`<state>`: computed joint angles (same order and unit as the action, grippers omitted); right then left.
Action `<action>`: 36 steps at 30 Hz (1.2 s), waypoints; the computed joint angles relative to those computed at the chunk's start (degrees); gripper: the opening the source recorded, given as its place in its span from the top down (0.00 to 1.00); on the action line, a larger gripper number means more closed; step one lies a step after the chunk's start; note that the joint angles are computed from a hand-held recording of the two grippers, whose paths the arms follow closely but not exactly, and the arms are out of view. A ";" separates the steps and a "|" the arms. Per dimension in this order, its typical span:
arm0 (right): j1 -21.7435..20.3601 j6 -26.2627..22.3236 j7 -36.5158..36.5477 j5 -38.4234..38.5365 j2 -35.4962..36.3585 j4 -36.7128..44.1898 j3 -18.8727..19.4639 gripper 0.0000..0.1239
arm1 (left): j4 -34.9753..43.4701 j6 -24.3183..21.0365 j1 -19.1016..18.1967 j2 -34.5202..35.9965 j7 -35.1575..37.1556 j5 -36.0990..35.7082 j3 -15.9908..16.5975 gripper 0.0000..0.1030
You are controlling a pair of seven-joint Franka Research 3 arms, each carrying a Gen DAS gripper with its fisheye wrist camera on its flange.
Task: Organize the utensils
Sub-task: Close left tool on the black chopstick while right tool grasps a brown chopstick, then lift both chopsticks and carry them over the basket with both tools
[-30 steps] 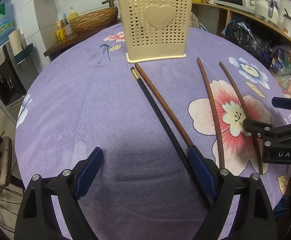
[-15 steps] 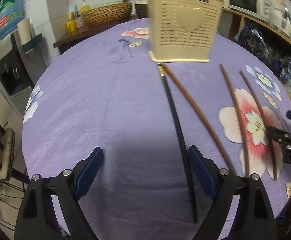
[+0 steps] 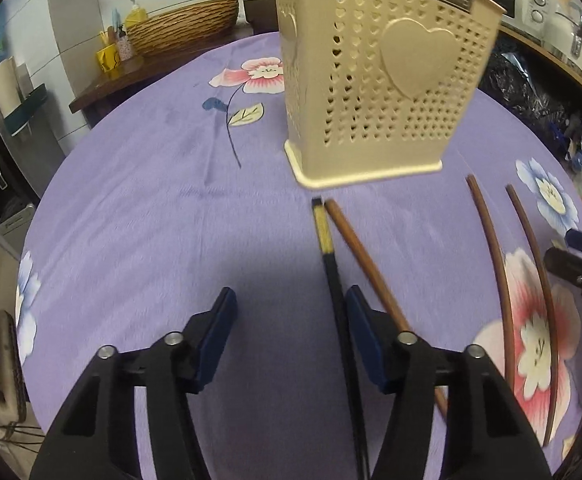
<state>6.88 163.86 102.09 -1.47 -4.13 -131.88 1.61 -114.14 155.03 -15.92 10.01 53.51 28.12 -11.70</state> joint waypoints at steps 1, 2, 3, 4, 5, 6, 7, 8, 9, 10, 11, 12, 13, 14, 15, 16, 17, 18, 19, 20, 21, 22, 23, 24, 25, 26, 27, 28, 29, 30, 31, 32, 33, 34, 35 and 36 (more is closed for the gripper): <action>0.09 -0.66 -0.22 0.45 1.19 1.31 -0.04 0.48 | 0.81 -0.44 -0.09 0.55 0.16 -0.08 -0.06 0.53; 0.11 -1.27 0.10 0.16 2.03 2.33 -0.14 0.50 | 2.13 -0.96 -0.29 1.48 0.43 0.09 -0.07 0.56; 0.03 -2.07 2.05 -1.77 3.12 3.67 -0.18 0.53 | 3.19 -1.31 -0.47 2.21 0.53 0.09 -0.06 0.58; 0.12 -2.42 3.90 -3.72 3.76 4.44 -0.37 0.54 | 4.14 -1.79 -0.73 2.81 0.34 0.35 0.09 0.60; 0.30 -2.55 5.37 -5.32 4.24 4.92 -0.59 0.58 | 4.92 -2.18 -0.93 3.32 0.33 0.43 0.14 0.64; 0.55 -3.11 5.99 -5.78 5.00 5.80 -0.79 0.61 | 6.03 -2.78 -1.16 4.05 0.43 0.42 0.15 0.66; 0.83 -3.17 7.74 -7.66 5.56 6.41 -1.09 0.62 | 6.65 -3.11 -1.29 4.41 0.52 0.49 0.25 0.70; 1.14 -3.74 9.77 -10.15 6.12 7.19 -1.47 0.66 | 7.12 -3.34 -1.52 4.72 0.33 0.71 0.37 0.75; 1.40 -4.48 10.92 -11.64 6.78 8.22 -1.82 0.68 | 7.70 -3.65 -1.79 5.09 0.08 0.93 0.46 0.78; 1.49 -4.70 10.56 -10.91 7.21 8.82 -2.02 0.69 | 8.00 -3.90 -2.02 5.25 -0.07 1.23 0.55 0.82; 1.52 -4.79 9.82 -9.43 7.59 9.33 -2.14 0.75 | 8.34 -4.11 -2.28 5.48 -0.29 1.64 0.66 0.87; 1.61 -5.05 9.67 -8.68 8.13 10.14 -2.33 0.84 | 8.67 -4.27 -2.51 5.69 -0.49 2.08 0.78 0.89; 1.81 -5.20 9.69 -8.85 8.64 10.78 -2.56 0.87 | 8.86 -4.32 -2.92 5.83 -1.25 3.00 1.06 0.91; 2.02 -5.21 9.78 -9.29 9.04 11.20 -2.84 0.90 | 8.93 -4.24 -3.23 5.91 -2.10 3.79 1.31 0.91; 2.22 -5.17 9.74 -9.35 9.39 11.59 -3.00 0.91 | 8.74 -3.89 -3.44 5.86 -3.00 4.49 1.52 0.91; 2.33 -4.92 9.26 -8.52 9.45 11.57 -2.98 0.91 | 8.71 -3.69 -3.42 5.88 -3.31 4.70 1.52 0.92; 2.34 -4.61 8.51 -7.51 9.52 11.54 -2.97 0.91 | 8.50 -3.45 -3.34 5.78 -3.47 4.78 1.49 0.92; 2.22 -4.13 7.22 -6.09 9.51 11.37 -2.88 0.91 | 8.37 -3.23 -3.18 5.71 -3.41 4.51 1.33 0.92; 1.95 -3.55 5.02 -3.56 9.44 11.07 -2.57 0.91 | 8.12 -2.87 -2.91 5.58 -3.21 3.98 1.14 0.92; 1.57 -3.03 2.25 -0.10 9.42 10.86 -2.11 0.92 | 7.72 -2.08 -2.32 5.36 -2.57 2.86 0.84 0.92; 1.04 -2.30 -1.15 4.42 9.18 10.43 -1.54 0.92 | 7.18 -1.24 -2.04 5.00 -2.44 2.34 0.76 0.92; 0.60 -1.09 -4.74 9.07 8.68 9.76 -0.97 0.92 | 6.06 0.27 -1.75 4.12 -2.64 2.03 0.76 0.92; 0.50 -0.40 -7.37 12.45 8.15 9.24 -0.63 0.92 | 5.88 1.00 -1.44 3.90 -2.40 1.75 0.79 0.92; 0.16 0.23 -12.26 18.29 7.12 8.48 0.09 0.92 | 4.07 2.99 -1.07 2.20 -2.68 1.42 0.75 0.92; 0.14 0.57 -17.08 23.96 6.05 7.87 0.56 0.92 | 3.10 4.38 -0.70 1.28 -2.53 0.96 0.64 0.92; 0.27 0.65 -21.99 29.69 4.94 7.47 0.69 0.92 | 1.75 6.21 -0.30 -0.07 -2.62 0.55 0.59 0.92; 0.65 0.93 -25.89 34.43 3.31 6.70 0.50 0.93 | -0.86 8.97 0.10 -2.73 -3.55 0.59 0.75 0.92; 1.17 1.09 -28.26 37.46 1.79 5.97 0.08 0.93 | -2.40 10.84 0.41 -4.35 -4.20 0.69 0.77 0.92; 1.88 1.12 -31.28 41.33 0.21 5.31 -0.51 0.93 | -4.08 12.81 0.75 -6.13 -5.18 1.06 0.85 0.92; 3.00 0.82 -36.07 47.01 -1.87 4.57 -1.45 0.93 | -5.67 14.57 1.13 -7.91 -6.32 1.61 0.90 0.92; 4.10 0.34 -40.08 51.24 -3.73 3.96 -2.41 0.93 | -8.21 17.20 1.74 -10.73 -7.18 1.51 0.89 0.92; 4.87 0.10 -42.40 53.37 -5.19 3.38 -3.02 0.94 | -9.31 18.54 2.27 -12.02 -7.30 1.21 0.64 0.92; 5.66 0.14 -44.81 55.03 -7.34 2.40 -3.50 0.94 | -11.29 20.53 3.09 -14.44 -8.61 2.09 0.40 0.92; 6.16 0.43 -45.88 55.31 -8.92 1.64 -3.69 0.94 | -12.11 21.35 4.25 -15.60 -10.34 3.65 -0.39 0.92; 6.77 0.62 -47.05 55.75 -10.59 0.70 -4.04 0.94 | -13.26 22.41 5.50 -17.40 -12.01 5.05 -1.15 0.92; 7.69 0.42 -48.68 56.91 -12.35 0.00 -4.77 0.94 | -14.36 23.57 7.20 -19.29 -13.99 6.69 -2.27 0.92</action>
